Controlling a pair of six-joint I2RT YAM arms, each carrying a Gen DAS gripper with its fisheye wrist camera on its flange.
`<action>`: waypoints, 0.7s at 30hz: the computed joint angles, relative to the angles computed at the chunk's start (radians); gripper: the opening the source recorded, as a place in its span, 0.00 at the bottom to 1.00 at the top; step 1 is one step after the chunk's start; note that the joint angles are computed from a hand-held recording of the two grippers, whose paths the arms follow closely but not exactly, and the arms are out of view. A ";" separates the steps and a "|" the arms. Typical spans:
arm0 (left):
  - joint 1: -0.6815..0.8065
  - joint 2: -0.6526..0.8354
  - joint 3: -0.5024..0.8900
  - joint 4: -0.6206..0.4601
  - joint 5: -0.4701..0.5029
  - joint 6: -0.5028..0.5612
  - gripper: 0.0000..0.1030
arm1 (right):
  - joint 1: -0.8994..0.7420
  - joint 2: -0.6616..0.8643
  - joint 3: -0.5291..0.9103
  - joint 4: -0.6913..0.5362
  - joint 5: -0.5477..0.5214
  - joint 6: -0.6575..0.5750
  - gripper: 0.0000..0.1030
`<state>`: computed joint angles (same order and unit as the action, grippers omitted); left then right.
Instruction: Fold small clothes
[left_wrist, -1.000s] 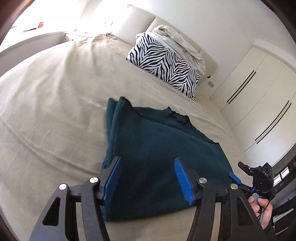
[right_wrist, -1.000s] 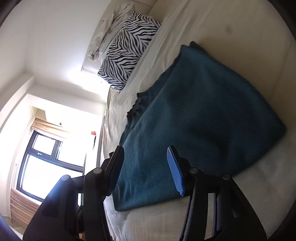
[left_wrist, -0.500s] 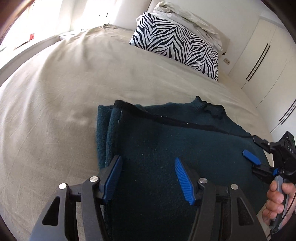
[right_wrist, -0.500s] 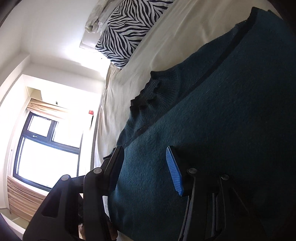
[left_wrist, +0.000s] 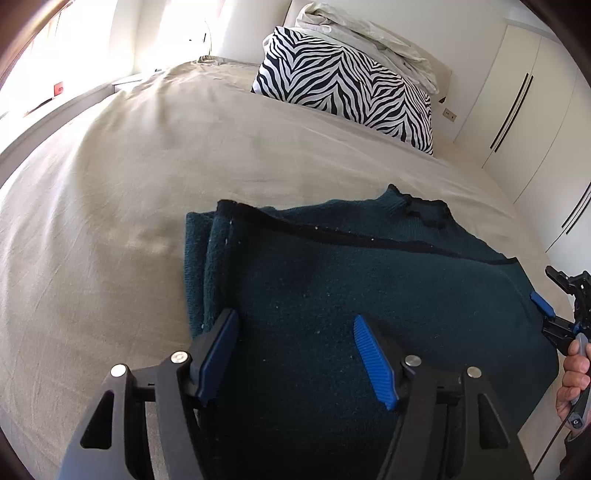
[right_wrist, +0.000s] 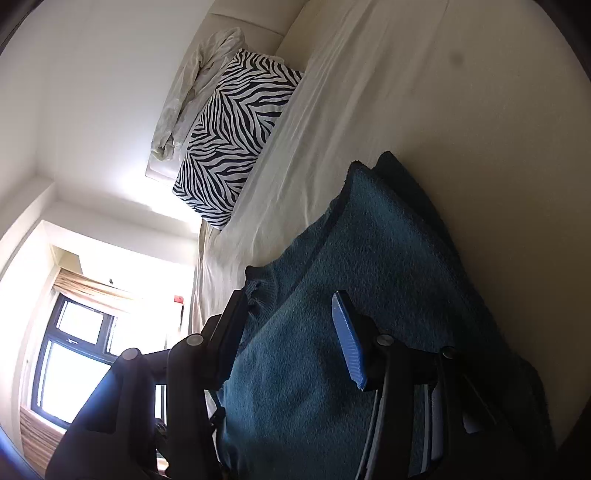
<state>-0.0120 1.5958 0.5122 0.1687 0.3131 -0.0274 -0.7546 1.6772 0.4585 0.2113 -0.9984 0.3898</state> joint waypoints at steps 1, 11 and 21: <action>0.009 -0.014 -0.004 -0.010 0.014 -0.006 0.66 | 0.020 -0.046 -0.016 -0.028 0.010 -0.019 0.51; 0.382 -0.326 -0.086 -0.296 0.306 0.094 0.73 | 0.414 -0.357 -0.097 -0.152 0.145 -0.006 0.52; 0.472 0.068 0.092 -0.534 0.590 0.245 0.71 | 0.664 -0.304 -0.121 -0.009 0.197 0.153 0.52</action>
<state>0.4596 1.6633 0.6046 -0.3650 0.9031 0.2178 -0.0906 1.3733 0.3372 0.2025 -0.8015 0.5427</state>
